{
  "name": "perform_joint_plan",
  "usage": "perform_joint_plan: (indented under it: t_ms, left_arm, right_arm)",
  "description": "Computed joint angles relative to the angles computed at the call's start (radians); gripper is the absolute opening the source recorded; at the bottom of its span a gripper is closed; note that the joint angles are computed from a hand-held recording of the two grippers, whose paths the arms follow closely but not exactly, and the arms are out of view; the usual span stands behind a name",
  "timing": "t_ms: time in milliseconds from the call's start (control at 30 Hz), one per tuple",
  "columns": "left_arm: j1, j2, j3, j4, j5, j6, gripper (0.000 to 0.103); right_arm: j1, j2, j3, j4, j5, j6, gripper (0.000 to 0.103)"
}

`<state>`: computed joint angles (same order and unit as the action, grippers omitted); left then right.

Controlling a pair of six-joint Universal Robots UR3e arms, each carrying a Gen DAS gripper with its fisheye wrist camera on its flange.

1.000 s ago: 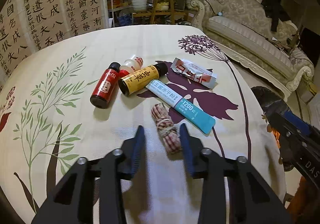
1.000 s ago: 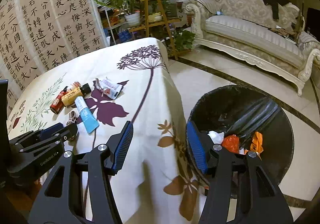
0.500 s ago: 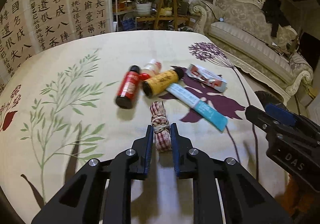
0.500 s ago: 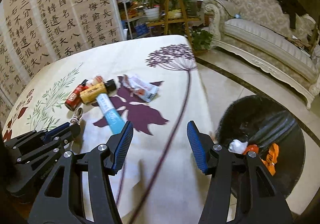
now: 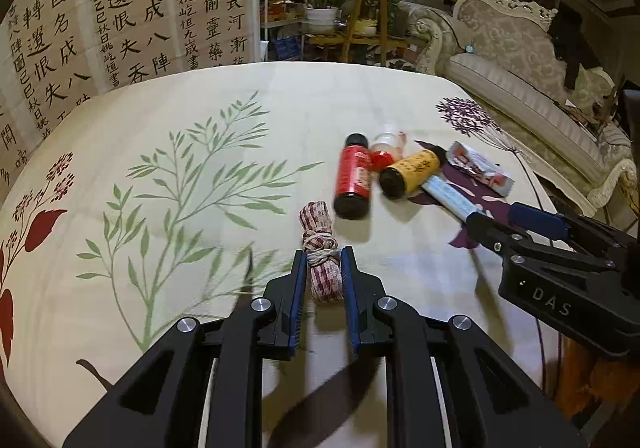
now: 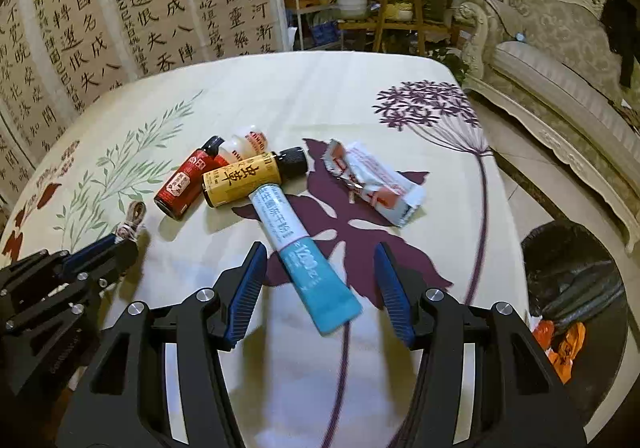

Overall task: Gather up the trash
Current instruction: 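Grasp the checkered cloth bundle with the left gripper while the right gripper grasps the blue-white tube, then carry bundle and tube over the bin and open both grippers to drop them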

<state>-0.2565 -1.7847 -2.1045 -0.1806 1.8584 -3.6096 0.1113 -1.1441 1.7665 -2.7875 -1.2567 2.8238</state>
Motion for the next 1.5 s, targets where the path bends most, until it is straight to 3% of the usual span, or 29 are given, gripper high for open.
perform_joint_plan:
  t_ms: [167,333,967,1500]
  left_arm:
    - [0.025,0.012,-0.025,0.018,-0.024,0.012,0.019]
    - [0.032,0.010,-0.037,0.032,-0.041,0.014,0.019]
    - [-0.064,0.011,-0.015,0.057,-0.005,-0.026,0.019]
    - [-0.253,-0.173,0.284,-0.039,0.071,-0.038,0.019]
  right_arm:
    - [0.029,0.007,0.005,-0.031,-0.050,-0.013,0.044]
    - [0.030,-0.012,0.045,-0.063,-0.061,-0.034,0.023]
    - [-0.132,-0.235,0.317,-0.147,0.043,-0.025,0.018]
    - [-0.432,-0.417,0.532,-0.207,0.126,-0.072,0.018]
